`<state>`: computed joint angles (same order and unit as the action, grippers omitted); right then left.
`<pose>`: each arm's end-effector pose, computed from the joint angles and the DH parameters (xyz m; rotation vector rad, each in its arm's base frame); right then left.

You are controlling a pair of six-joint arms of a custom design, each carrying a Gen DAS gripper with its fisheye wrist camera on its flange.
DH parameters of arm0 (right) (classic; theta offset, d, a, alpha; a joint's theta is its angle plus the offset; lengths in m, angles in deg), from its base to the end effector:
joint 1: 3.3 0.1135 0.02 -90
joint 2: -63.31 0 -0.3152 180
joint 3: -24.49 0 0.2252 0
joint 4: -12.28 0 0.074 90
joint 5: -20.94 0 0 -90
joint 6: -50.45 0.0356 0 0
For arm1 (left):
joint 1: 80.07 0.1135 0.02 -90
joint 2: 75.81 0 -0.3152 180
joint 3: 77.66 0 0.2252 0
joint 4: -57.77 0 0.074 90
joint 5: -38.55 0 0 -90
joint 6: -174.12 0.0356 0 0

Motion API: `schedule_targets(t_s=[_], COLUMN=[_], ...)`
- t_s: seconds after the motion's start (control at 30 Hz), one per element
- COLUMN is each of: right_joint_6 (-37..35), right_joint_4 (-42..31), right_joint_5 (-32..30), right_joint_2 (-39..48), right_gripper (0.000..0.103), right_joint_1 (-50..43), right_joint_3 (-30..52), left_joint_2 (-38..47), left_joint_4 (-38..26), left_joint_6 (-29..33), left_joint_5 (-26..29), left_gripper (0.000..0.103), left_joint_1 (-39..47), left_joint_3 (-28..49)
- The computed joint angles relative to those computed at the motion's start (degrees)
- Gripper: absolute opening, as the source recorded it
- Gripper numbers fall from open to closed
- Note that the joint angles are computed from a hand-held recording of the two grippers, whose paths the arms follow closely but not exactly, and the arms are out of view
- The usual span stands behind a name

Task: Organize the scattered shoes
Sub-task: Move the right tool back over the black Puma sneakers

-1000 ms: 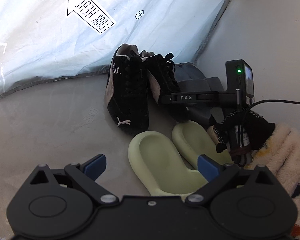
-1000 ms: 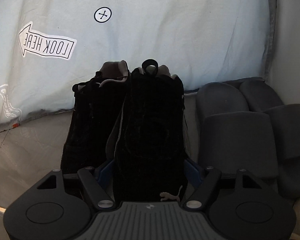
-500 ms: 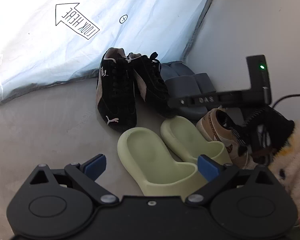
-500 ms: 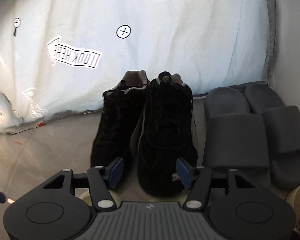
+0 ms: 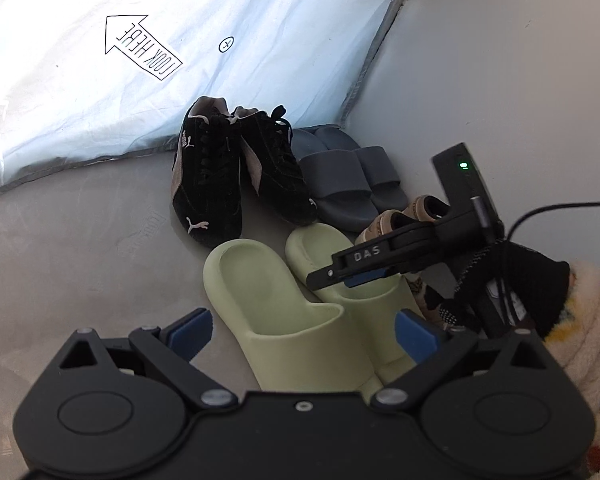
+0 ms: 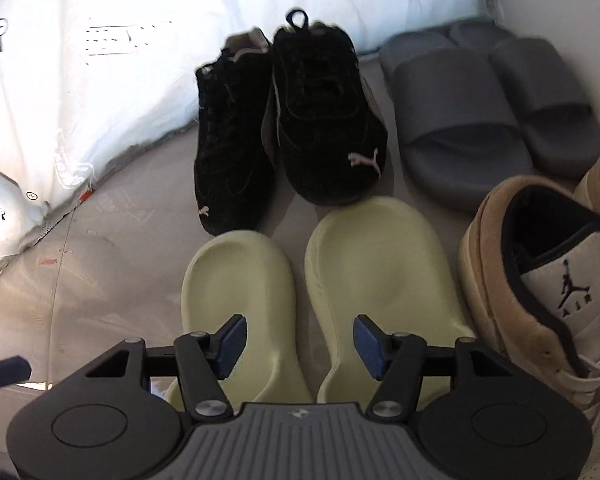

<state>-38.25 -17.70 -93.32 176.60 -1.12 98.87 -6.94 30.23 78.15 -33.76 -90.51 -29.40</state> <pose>0.3574 0.0282 0.1623 -0.1301 2.7258 0.6012 0.1841 -0.0449 0.2478 0.2378 2.4079 -0.5038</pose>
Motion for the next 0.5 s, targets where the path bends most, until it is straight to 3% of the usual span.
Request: schedule_targets(t_s=[0.07, 0.2, 0.5], right_joint_6=[-2.0, -3.0, -6.0], right_joint_4=[-4.1, -4.2, -2.6], right_joint_5=[4.0, 6.6, 6.2], right_joint_2=[2.1, 0.8, -2.3], right_gripper=[0.061, 0.058, 0.054], right_joint_1=[2.1, 3.6, 2.8], right_joint_3=[3.4, 2.1, -2.9], left_joint_2=[-1.8, -4.3, -4.4], left_joint_4=[-1.1, -3.0, -3.8], left_joint_6=[0.0, -0.5, -0.6], left_joint_5=[-0.1, 0.9, 2.4], left_gripper=[0.099, 0.099, 0.099], left_joint_1=[0.8, 3.2, 4.7], left_joint_3=[-0.5, -1.4, -1.2])
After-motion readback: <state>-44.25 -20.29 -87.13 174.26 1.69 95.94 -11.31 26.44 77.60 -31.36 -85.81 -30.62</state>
